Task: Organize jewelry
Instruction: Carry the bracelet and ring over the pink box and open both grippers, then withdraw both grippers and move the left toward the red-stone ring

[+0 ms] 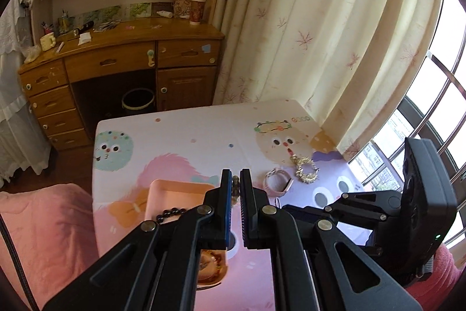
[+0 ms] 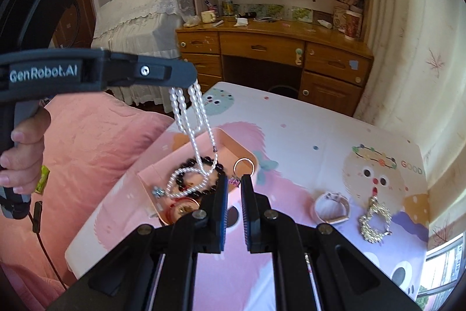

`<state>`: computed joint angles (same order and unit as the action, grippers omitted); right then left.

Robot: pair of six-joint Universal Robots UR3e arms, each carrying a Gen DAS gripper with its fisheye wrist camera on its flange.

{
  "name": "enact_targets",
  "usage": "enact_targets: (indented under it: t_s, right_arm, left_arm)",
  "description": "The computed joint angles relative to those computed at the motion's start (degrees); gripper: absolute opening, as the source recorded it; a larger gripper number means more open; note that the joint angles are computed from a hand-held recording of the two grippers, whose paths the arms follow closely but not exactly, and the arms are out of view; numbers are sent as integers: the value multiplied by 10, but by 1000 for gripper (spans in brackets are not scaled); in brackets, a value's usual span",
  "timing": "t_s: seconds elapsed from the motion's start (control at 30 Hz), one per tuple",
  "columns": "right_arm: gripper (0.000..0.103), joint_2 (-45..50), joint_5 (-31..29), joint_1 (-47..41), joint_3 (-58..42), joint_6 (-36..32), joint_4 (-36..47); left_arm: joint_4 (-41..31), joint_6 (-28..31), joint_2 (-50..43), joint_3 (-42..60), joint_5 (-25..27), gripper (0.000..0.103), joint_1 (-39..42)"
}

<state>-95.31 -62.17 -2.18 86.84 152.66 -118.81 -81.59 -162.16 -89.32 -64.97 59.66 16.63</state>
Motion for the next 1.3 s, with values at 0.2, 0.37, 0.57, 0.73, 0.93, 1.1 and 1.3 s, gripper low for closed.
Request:
enact_targets:
  t_s: [0.2, 0.37, 0.57, 0.73, 0.93, 1.1, 1.3]
  right_arm:
    - [9, 45, -40, 63, -29, 34, -34]
    - [9, 79, -68, 99, -51, 67, -40]
    - [20, 118, -131, 136, -82, 123, -25]
    - [34, 110, -151, 141, -72, 169, -27]
    - [40, 88, -168, 140, -49, 237, -26]
    - [44, 46, -163, 117, -2, 307, -21]
    - [45, 3, -174, 79, 29, 297, 18]
  left_arm:
    - [-6, 43, 13, -38, -18, 3, 36]
    - [5, 56, 4, -44, 11, 23, 40]
    - [-46, 71, -32, -8, 31, 51, 53]
    - [-45, 87, -40, -5, 44, 66, 57]
    - [-22, 88, -46, -7, 76, 74, 39]
    - [0, 65, -48, -14, 126, 74, 11]
    - [45, 34, -33, -37, 123, 74, 5]
